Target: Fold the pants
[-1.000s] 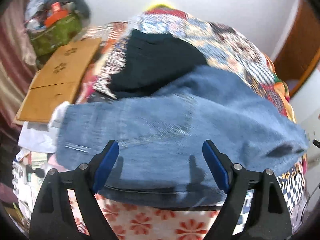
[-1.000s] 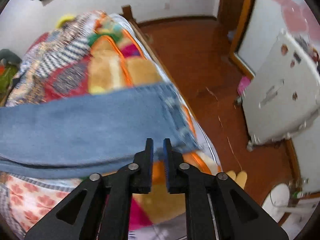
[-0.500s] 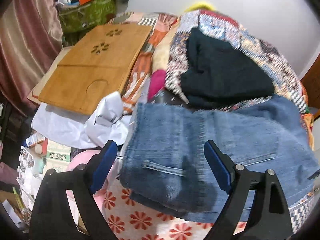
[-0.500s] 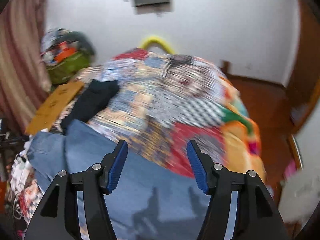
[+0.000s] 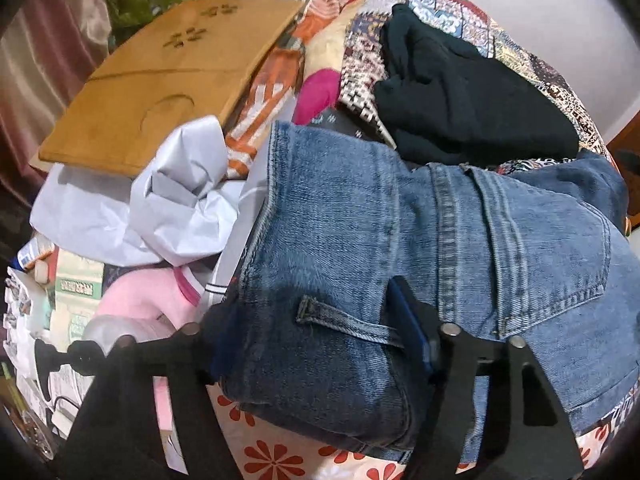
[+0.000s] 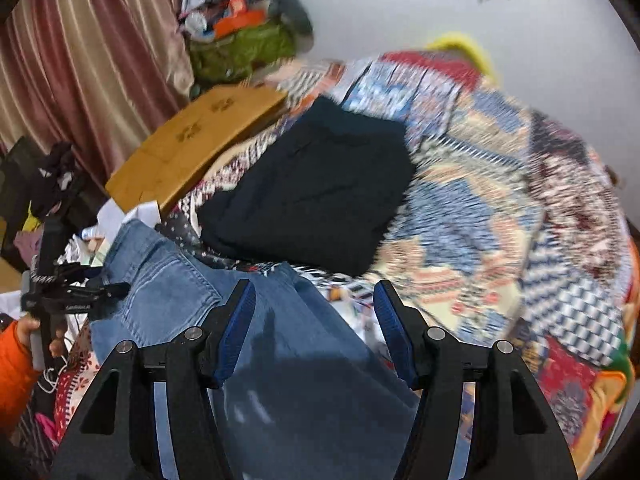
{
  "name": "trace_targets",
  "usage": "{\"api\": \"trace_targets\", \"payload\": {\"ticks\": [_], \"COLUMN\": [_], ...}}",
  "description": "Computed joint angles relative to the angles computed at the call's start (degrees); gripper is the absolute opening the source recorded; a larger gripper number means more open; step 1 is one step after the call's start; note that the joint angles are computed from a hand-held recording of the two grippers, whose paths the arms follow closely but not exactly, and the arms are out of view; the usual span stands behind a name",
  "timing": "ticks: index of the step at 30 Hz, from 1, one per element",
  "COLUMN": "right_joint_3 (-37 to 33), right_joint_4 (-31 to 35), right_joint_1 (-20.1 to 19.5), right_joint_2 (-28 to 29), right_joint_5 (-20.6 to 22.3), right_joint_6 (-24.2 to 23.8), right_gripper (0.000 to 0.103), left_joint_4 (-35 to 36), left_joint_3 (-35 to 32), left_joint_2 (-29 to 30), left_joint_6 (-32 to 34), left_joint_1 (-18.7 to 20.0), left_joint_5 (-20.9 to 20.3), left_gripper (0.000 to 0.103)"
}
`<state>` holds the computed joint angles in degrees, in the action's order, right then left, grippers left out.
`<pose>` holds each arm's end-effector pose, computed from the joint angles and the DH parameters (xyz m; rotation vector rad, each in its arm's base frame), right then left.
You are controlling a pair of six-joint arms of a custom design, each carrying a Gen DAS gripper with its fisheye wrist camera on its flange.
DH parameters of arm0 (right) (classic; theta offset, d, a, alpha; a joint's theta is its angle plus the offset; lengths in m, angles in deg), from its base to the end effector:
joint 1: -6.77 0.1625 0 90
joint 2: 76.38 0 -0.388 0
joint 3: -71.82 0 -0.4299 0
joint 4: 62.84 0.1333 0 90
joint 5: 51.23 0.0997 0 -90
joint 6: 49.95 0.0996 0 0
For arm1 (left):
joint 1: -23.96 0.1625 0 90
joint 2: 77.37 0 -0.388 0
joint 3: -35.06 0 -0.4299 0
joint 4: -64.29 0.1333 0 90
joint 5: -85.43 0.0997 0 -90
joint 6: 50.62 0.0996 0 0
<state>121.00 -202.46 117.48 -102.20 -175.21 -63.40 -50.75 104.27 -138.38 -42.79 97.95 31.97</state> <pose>0.3802 -0.7862 0.1311 0.5661 -2.4514 0.6328 -0.0168 -0.7569 0.3929 0.3959 2.4656 -0.4270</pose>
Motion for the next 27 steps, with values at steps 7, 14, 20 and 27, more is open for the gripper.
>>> {"api": "trace_targets", "payload": {"ticks": [7, 14, 20, 27], "right_joint_3": [-10.18, -3.29, -7.50, 6.54], "right_joint_4": [13.11, -2.32, 2.71, -7.04], "right_joint_1": [-1.80, 0.25, 0.39, 1.79], "right_joint_2": [6.30, 4.36, 6.83, -3.50], "right_joint_5": [4.85, 0.02, -3.08, -3.18], "right_joint_6": [6.66, -4.26, -1.41, 1.00], "right_gripper": [0.018, 0.003, 0.006, 0.040], "left_joint_4": [-6.24, -8.59, 0.43, -1.89], "left_joint_3": [5.98, 7.02, 2.92, 5.68], "left_joint_2": [-3.12, -3.83, -3.39, -9.59], "left_joint_6": [4.65, 5.92, 1.45, -0.52], "left_joint_1": [-2.24, -2.66, -1.26, -2.17], "left_joint_5": [2.05, 6.73, 2.47, -0.30], "left_gripper": [0.020, 0.020, 0.042, 0.081]}}
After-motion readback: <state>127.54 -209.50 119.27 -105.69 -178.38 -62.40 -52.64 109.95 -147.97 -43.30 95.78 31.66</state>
